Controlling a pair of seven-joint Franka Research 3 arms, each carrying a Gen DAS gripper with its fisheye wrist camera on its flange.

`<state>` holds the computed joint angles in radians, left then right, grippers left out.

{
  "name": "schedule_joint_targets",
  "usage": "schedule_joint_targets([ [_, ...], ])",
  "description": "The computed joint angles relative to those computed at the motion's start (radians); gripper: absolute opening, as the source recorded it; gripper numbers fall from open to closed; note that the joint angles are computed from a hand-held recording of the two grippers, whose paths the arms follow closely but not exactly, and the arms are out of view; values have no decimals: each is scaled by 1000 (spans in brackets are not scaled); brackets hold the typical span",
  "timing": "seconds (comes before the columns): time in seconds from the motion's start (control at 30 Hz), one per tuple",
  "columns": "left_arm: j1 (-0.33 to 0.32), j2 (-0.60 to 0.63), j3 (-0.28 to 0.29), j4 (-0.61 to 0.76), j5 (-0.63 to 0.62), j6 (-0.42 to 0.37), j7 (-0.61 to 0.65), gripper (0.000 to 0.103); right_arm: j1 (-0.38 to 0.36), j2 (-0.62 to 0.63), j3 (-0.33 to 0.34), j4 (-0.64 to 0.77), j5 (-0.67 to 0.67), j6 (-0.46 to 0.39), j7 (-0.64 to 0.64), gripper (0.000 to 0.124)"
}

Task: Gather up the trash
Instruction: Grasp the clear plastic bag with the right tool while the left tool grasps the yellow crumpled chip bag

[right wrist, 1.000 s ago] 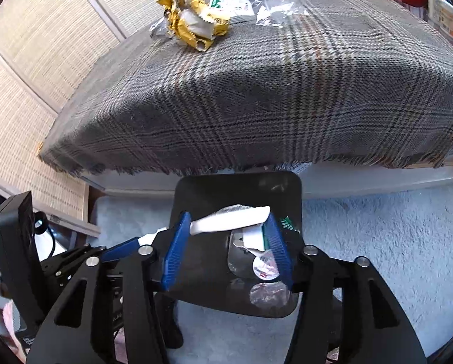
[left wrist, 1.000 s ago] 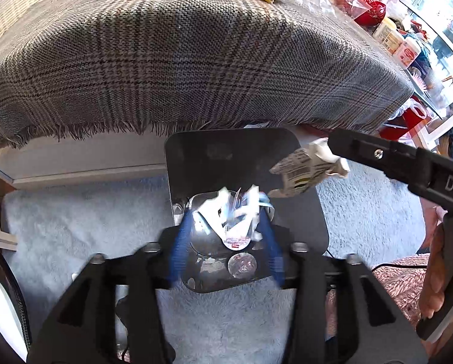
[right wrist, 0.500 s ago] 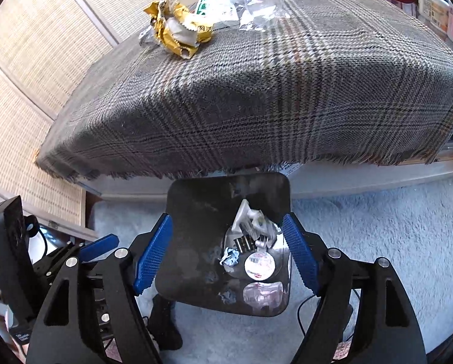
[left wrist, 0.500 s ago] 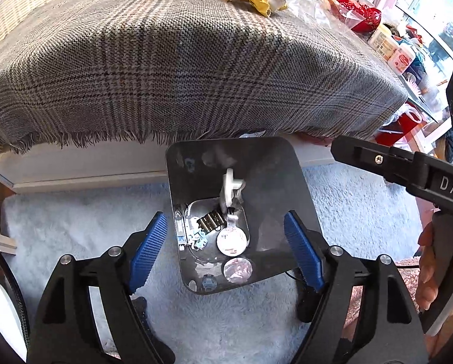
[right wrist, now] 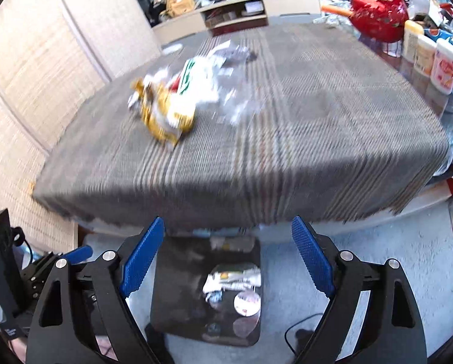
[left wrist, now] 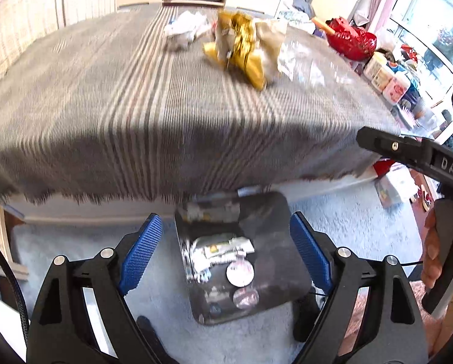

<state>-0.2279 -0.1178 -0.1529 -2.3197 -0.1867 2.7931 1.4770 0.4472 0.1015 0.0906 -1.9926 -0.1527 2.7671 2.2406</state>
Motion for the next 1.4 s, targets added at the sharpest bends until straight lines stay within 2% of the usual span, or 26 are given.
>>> schedule_joint_targets([
  [0.13, 14, 47, -7, 78, 42, -7, -12, 83, -2, 47, -24, 91, -61, -24, 7, 87],
  [0.27, 35, 101, -18, 154, 89, -11, -26, 83, -3, 103, -41, 169, -56, -27, -18, 85],
  [0.4, 53, 149, -30, 217, 107, -12, -32, 83, -11, 177, -43, 250, 3, -47, -82, 66],
  [0.53, 71, 195, -41, 272, 111, -20, -26, 83, -8, 237, -47, 313, 67, -62, -149, 55],
  [0.63, 83, 235, -52, 318, 107, -28, -20, 83, -2, 267, -52, 347, 94, -83, -192, 41],
  [0.7, 86, 261, -58, 351, 118, -36, -25, 83, 6, 271, -66, 346, 96, -78, -193, 27],
  [0.87, 93, 315, -77, 424, 125, -41, -24, 83, 34, 259, -117, 329, 53, -51, -136, 10],
  [1.0, 85, 357, -82, 485, 154, -47, -49, 83, 54, 243, -157, 312, -33, -39, -46, 8],
  [1.33, 68, 465, -68, 617, 256, -28, -163, 84, 19, 252, -109, 314, -3, -42, -99, 8],
  [1.37, 74, 473, -74, 625, 253, -26, -161, 82, 20, 254, -109, 316, -1, -45, -104, 8],
  [1.4, 76, 481, -77, 633, 255, -25, -159, 74, 22, 255, -110, 316, -2, -47, -104, 8],
])
